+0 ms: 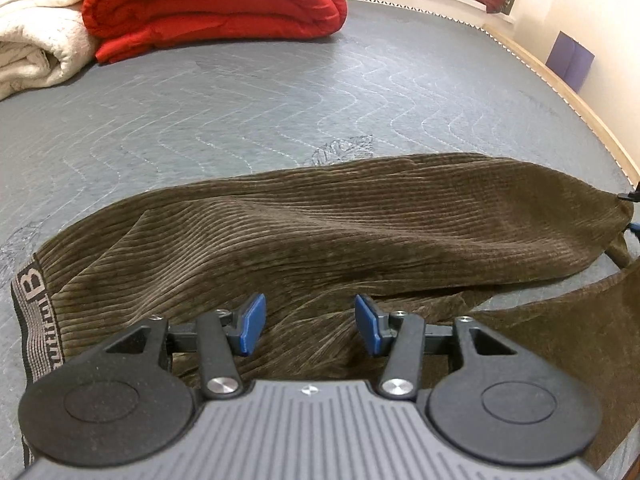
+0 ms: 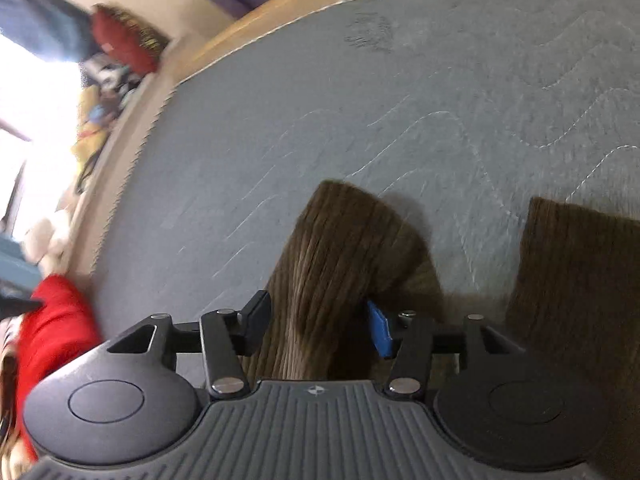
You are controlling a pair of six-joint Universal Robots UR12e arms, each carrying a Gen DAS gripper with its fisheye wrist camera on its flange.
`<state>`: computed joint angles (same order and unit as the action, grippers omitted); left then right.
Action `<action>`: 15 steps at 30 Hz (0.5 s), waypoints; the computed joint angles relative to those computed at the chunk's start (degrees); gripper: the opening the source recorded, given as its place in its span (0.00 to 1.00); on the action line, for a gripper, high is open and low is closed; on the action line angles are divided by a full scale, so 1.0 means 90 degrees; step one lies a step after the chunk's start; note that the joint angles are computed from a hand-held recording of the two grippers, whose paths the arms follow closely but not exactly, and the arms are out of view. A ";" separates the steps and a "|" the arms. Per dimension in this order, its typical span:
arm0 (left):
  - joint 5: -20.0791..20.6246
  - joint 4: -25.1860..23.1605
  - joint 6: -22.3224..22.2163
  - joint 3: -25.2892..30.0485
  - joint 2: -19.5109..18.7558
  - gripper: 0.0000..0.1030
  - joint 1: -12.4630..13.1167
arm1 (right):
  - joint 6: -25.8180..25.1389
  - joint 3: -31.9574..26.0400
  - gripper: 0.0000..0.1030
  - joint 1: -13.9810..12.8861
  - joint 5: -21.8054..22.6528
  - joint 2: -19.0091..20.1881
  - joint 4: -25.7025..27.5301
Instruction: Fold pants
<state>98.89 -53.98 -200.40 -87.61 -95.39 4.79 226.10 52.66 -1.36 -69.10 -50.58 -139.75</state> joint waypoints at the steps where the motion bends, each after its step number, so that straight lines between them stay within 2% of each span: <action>1: 0.0004 0.0000 -0.0013 0.0013 -0.0013 0.53 -0.0011 | -0.0038 -0.0126 0.28 0.0046 -0.0163 0.0044 0.0049; 2: 0.0001 0.0014 -0.0012 0.0019 -0.0023 0.53 -0.0015 | -0.0134 -0.0229 0.06 0.0096 -0.0365 0.0063 0.0033; 3: 0.0003 0.0030 0.0004 0.0023 -0.0031 0.53 -0.0017 | -0.0172 -0.0264 0.06 0.0128 -0.0378 0.0065 -0.0199; 4: -0.0003 0.0041 0.0034 0.0029 -0.0033 0.53 -0.0016 | -0.0160 -0.0186 0.06 0.0151 -0.0302 0.0036 -0.0698; 7: -0.0019 0.0061 0.0086 0.0040 -0.0052 0.53 -0.0017 | -0.0384 0.0200 0.06 0.0207 0.0143 -0.0212 -0.2698; 8: -0.0025 0.0059 0.0094 0.0040 -0.0051 0.53 -0.0012 | -0.0475 0.0364 0.06 0.0234 0.0147 -0.0310 -0.3364; 10: -0.0032 0.0048 0.0092 0.0037 -0.0048 0.53 -0.0005 | -0.0632 0.0784 0.06 0.0277 -0.0162 -0.0482 -0.4597; 11: -0.0038 0.0045 0.0090 0.0038 -0.0047 0.53 -0.0002 | -0.0835 0.0962 0.06 0.0299 -0.0380 -0.0546 -0.4896; 12: -0.0046 0.0048 0.0093 0.0039 -0.0043 0.53 0.0000 | -0.0897 0.1164 0.06 0.0316 -0.0641 -0.0635 -0.4929; 13: -0.0063 0.0067 0.0099 0.0026 -0.0029 0.53 0.0003 | -0.0821 0.1377 0.06 0.0330 -0.0947 -0.0729 -0.4695; 15: -0.0102 0.0095 0.0130 0.0005 0.0001 0.53 0.0010 | -0.0786 0.1573 0.07 0.0340 -0.1421 -0.0853 -0.3527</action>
<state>97.97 -53.12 -199.24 -87.56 -95.39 4.88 219.03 66.82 1.71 -81.88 -58.25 -171.50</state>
